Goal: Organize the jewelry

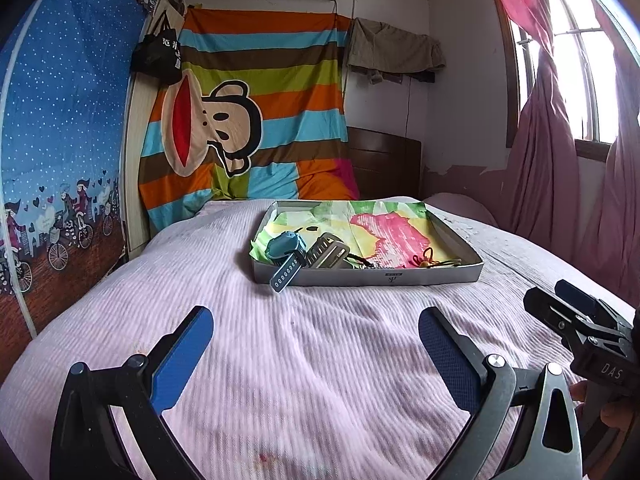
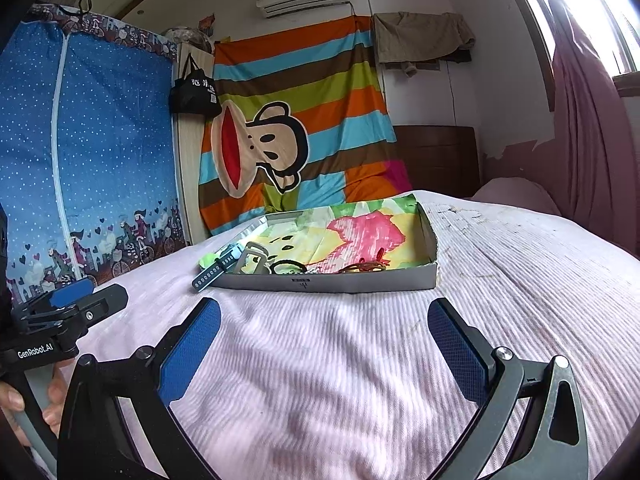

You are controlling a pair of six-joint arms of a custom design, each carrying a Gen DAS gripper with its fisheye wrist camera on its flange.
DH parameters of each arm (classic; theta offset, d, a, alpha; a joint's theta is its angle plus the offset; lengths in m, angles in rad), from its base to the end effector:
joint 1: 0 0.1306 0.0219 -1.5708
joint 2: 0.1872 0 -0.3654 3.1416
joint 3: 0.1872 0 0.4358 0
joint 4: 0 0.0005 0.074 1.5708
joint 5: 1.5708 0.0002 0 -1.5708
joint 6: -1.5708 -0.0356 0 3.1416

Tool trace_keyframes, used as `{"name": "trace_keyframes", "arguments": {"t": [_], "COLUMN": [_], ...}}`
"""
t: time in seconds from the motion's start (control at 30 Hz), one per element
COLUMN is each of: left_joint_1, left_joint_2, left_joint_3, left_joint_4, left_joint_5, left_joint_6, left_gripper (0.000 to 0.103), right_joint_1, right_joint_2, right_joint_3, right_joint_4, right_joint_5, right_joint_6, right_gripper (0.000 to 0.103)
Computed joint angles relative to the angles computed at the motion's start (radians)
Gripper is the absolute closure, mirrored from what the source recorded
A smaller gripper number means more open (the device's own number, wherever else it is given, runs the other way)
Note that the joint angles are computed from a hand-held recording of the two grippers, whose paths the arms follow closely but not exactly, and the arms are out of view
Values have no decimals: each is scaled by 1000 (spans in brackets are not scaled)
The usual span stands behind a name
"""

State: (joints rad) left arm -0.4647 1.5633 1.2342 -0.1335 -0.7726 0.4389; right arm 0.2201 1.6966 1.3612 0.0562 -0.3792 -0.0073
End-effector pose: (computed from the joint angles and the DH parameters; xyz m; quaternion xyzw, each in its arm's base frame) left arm 0.5371 -0.2420 0.3047 -0.1881 0.7902 0.0754 0.5784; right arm 0.6304 0.1540 0.3051 -0.1961 0.7678 0.2166 0.5702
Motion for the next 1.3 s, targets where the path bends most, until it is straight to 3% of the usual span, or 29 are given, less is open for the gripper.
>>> {"name": "trace_keyframes", "arguments": {"t": [0.5,1.3], "left_joint_1": [-7,-18], "left_joint_2": [-15,2], "left_joint_3": [-18,-4], "left_joint_4": [-16,-12], "left_joint_5": [2,-22], "left_joint_6": [51,21], "left_gripper": [0,0], "right_joint_1": [-1,-1], "right_joint_2": [-33,-43], "right_joint_3": [-45,-58], "right_joint_4": [10,18], "right_joint_5": [23,31], "right_joint_6": [26,23], "right_gripper": [1,1]}}
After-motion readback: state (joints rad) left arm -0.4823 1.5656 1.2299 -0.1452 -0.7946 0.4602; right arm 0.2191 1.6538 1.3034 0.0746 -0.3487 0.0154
